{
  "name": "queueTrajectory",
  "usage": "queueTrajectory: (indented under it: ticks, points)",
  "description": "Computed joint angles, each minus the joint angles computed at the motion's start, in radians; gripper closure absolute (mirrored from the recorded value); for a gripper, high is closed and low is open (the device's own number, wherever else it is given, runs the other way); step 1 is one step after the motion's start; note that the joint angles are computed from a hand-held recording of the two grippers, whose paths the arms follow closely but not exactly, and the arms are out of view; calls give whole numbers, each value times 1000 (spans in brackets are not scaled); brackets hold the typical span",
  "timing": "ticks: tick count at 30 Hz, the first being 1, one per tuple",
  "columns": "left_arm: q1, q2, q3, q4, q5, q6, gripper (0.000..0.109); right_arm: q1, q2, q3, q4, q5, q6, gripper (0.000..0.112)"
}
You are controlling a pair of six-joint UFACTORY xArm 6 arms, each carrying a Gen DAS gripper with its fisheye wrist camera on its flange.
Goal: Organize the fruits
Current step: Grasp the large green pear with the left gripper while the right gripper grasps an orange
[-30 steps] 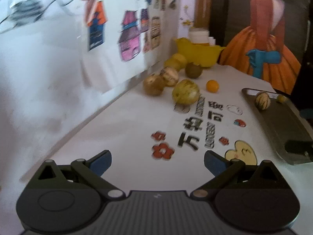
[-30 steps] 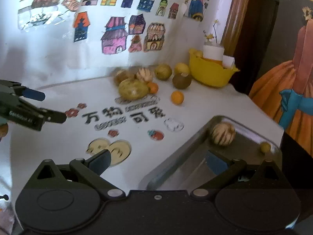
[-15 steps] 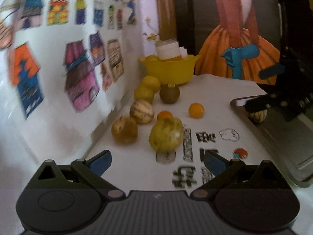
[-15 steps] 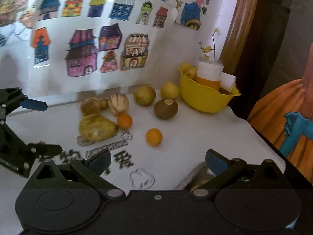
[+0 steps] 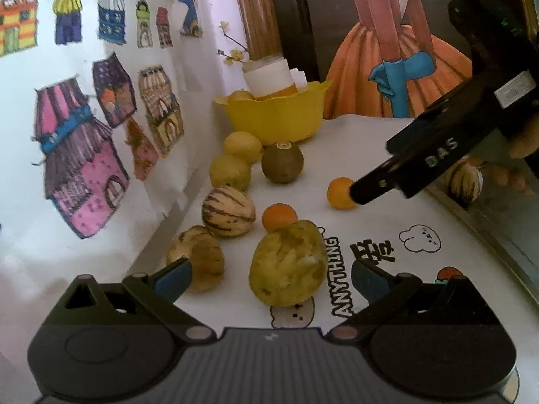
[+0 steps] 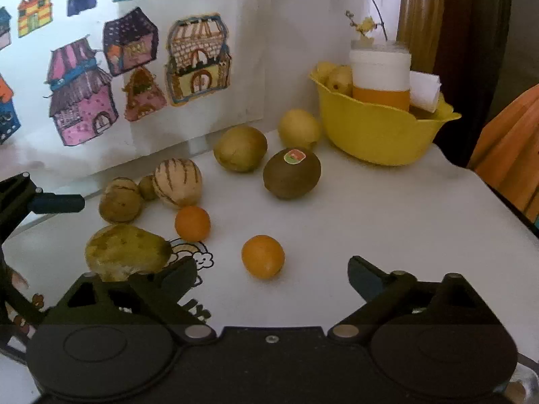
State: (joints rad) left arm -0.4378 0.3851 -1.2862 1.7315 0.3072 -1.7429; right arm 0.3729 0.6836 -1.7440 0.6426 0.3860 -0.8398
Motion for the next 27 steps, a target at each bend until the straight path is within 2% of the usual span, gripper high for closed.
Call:
queueTrajectory:
  ticks: [6, 9, 14, 22, 27]
  points:
    - [22, 30, -35, -11, -64, 32, 20, -4, 76, -104, -34, 59, 75, 31]
    - [29, 43, -48, -49, -81, 66, 31, -4, 100, -135, -47, 72, 111, 38]
    - [40, 65, -68, -136, -108, 145, 42, -3, 128, -167, -69, 84, 151, 49]
    - [52, 91, -90, -274, -124, 244, 49, 5, 153, -185, -84, 79, 161, 60]
    - [50, 100, -96, -335, -114, 298, 49, 12, 162, -187, -84, 56, 167, 62]
